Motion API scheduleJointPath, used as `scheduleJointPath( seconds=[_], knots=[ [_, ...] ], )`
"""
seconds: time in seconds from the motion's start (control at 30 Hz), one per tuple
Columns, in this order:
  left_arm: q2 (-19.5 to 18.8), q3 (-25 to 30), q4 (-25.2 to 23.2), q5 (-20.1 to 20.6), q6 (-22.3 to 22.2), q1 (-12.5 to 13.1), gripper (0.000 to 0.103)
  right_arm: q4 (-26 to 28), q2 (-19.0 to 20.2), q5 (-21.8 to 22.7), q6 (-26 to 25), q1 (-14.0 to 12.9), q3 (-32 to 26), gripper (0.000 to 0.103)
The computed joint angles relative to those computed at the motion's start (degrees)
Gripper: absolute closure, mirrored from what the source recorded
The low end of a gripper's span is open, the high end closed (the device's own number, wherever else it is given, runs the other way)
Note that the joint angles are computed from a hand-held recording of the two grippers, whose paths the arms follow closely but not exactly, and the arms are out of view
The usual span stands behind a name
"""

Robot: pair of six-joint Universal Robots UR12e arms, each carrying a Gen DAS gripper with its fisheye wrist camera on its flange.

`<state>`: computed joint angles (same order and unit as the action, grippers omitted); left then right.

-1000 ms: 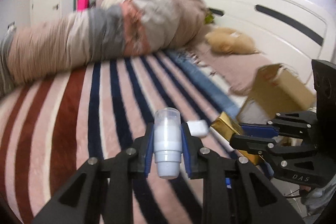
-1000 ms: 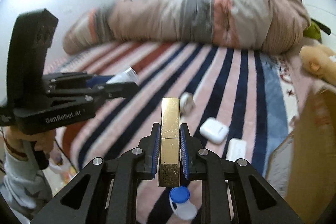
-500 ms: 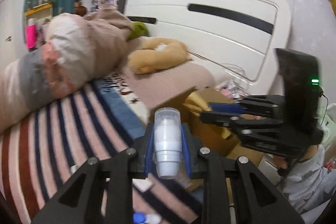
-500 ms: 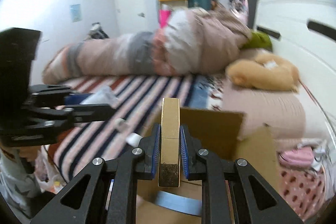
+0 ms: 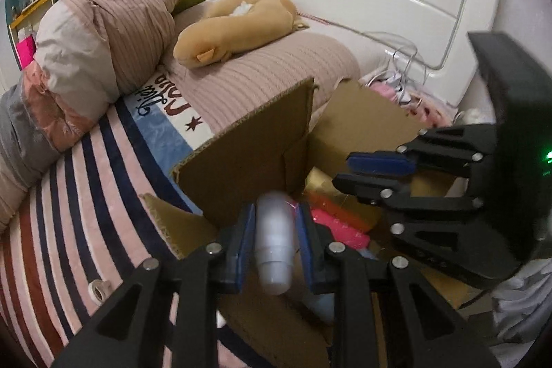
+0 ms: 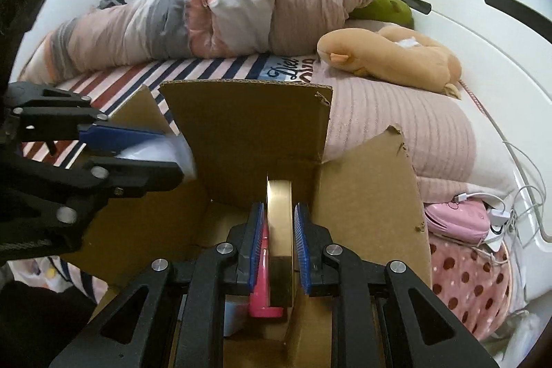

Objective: Organize rigid objects
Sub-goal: 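Drop the white tube and gold stick into the box with both grippers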

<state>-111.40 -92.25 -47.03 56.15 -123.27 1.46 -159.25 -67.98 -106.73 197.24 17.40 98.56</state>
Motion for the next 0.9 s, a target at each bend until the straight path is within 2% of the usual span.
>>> scheduleJointPath(
  seconds=[0.07,0.23,0.37,0.5,0.57,0.77,0.9],
  knots=[
    [-0.15,0.32,-0.74,-0.19,0.10,0.04,0.074,-0.21,-0.08,0.21,-0.02,0.10,-0.03,0.089],
    [-0.05,0.25,0.13,-0.86,-0.36,0.42,0.065,-0.87,-0.36,0.82,0.21,0.17,0.09,0.089],
    [0.59,0.56,-0.91,-4.29,-1.40,2.05,0.055,-1.05,-0.81,0.59,-0.01,0.59,0.17,0.088],
    [1.66,0.03,0.54,-7.06,-2.63,4.37,0.052,-2.35,-1.11,0.89,-0.06,1.24,-0.06,0.078],
    [2.07,-0.28,1.62,-8.18,-3.69,5.76,0.046,-3.23,-1.10,1.29,-0.37,1.61,-0.41,0.078],
    [2.33,-1.24,6.90,-8.74,-8.13,9.58,0.044,-6.38,0.07,3.97,-2.04,3.74,-2.95,0.077],
    [1.72,-1.53,7.83,-9.37,-9.27,12.32,0.041,-6.34,2.14,4.72,-3.49,5.54,-6.04,0.077]
  ],
)
